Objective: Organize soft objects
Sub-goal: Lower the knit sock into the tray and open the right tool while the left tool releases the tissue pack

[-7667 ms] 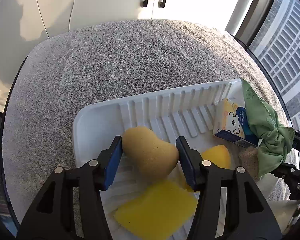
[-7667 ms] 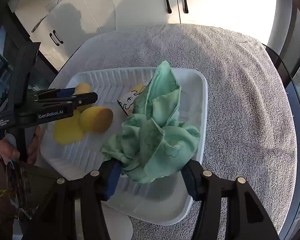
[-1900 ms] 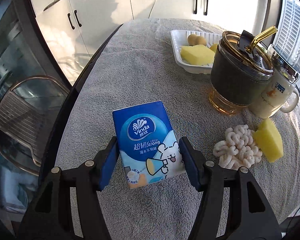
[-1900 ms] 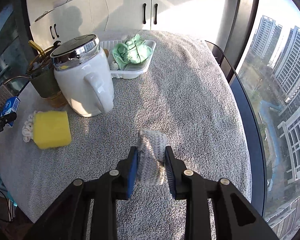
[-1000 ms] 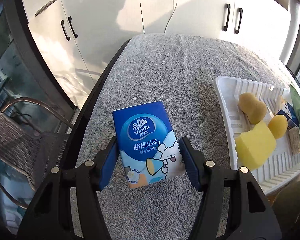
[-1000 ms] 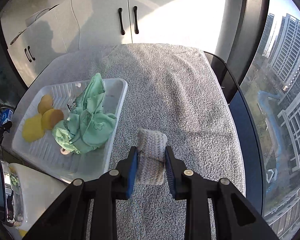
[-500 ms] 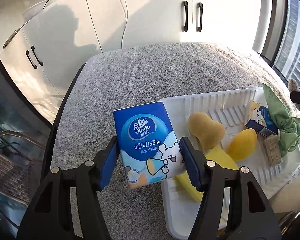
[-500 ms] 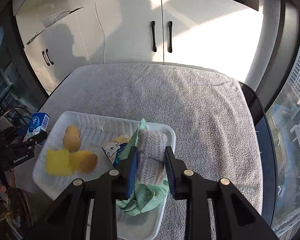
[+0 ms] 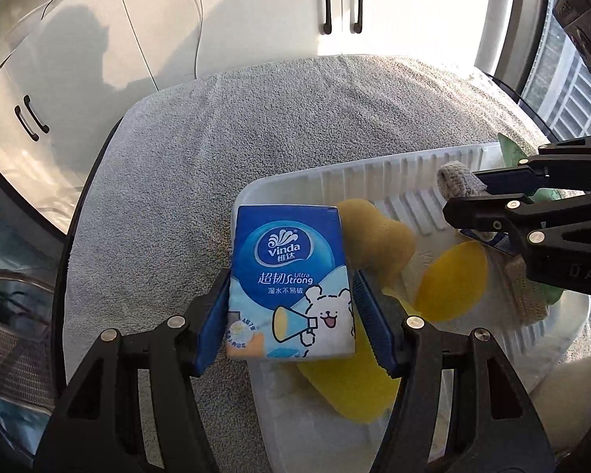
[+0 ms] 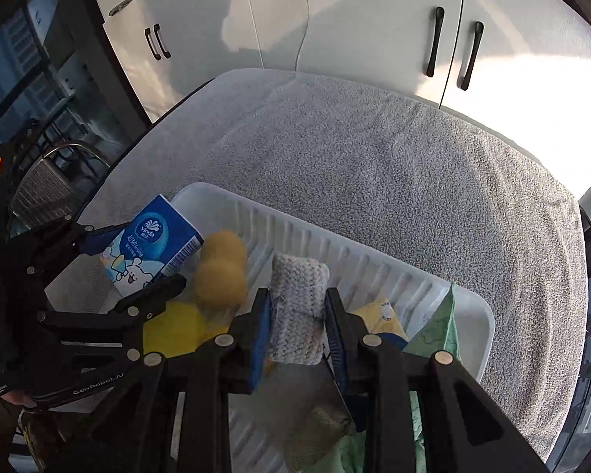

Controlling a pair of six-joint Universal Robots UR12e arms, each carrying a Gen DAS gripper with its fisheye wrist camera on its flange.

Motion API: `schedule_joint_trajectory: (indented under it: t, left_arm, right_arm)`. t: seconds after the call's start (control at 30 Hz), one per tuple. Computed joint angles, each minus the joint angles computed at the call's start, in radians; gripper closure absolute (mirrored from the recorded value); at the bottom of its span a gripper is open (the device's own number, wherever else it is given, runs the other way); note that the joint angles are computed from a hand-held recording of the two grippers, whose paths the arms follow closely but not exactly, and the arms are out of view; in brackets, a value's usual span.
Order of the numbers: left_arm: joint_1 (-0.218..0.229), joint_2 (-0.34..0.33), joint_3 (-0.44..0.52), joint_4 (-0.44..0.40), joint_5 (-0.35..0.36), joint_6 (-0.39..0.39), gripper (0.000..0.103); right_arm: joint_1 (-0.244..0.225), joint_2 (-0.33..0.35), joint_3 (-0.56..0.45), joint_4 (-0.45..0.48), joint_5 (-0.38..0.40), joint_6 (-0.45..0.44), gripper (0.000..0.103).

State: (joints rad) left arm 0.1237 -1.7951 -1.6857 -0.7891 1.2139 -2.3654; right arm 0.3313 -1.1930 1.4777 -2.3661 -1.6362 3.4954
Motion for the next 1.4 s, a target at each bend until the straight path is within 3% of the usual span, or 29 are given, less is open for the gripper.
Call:
schedule_joint_trajectory:
  t: [0.23, 0.4, 0.53, 0.7, 0.9, 1.0, 1.1, 1.23, 1.4]
  left_arm:
    - [0.0, -0.015, 0.019, -0.016, -0.014, -0.031, 0.043]
    - [0.0, -0.044, 0.058, -0.096, -0.014, -0.078, 0.044]
    - [0.004, -0.042, 0.038, -0.065, -0.028, -0.095, 0.045]
    - [0.005, -0.04, 0.035, -0.052, -0.037, -0.11, 0.051]
    - [0.013, -0.03, 0.033, -0.059, -0.047, -0.101, 0.052]
    - [0.027, -0.02, 0.022, -0.035, -0.078, -0.1, 0.052]
    - [0.037, -0.021, 0.041, -0.085, -0.143, -0.095, 0.052]
    - [0.004, -0.036, 0.05, -0.039, -0.101, -0.081, 0.052]
    - [0.005, -0.042, 0.078, -0.146, -0.138, -0.085, 0.052]
  right_arm:
    - [0.003, 0.035, -0.028, 0.058, -0.015, -0.01, 0.073]
    - [0.014, 0.038, -0.034, 0.065, -0.053, -0.037, 0.071]
    - [0.021, 0.024, -0.019, 0.048, -0.078, -0.058, 0.054]
    - [0.03, -0.001, 0.006, 0.024, -0.111, -0.086, 0.049]
    - [0.035, -0.038, 0.052, -0.028, -0.126, -0.083, 0.048]
    - [0.04, -0.062, 0.083, -0.058, -0.143, -0.081, 0.048]
    - [0.038, -0.078, 0.1, -0.077, -0.145, -0.069, 0.048]
    - [0.037, -0.083, 0.102, -0.073, -0.153, -0.045, 0.048]
    - [0.038, -0.1, 0.119, -0.091, -0.144, -0.029, 0.048]
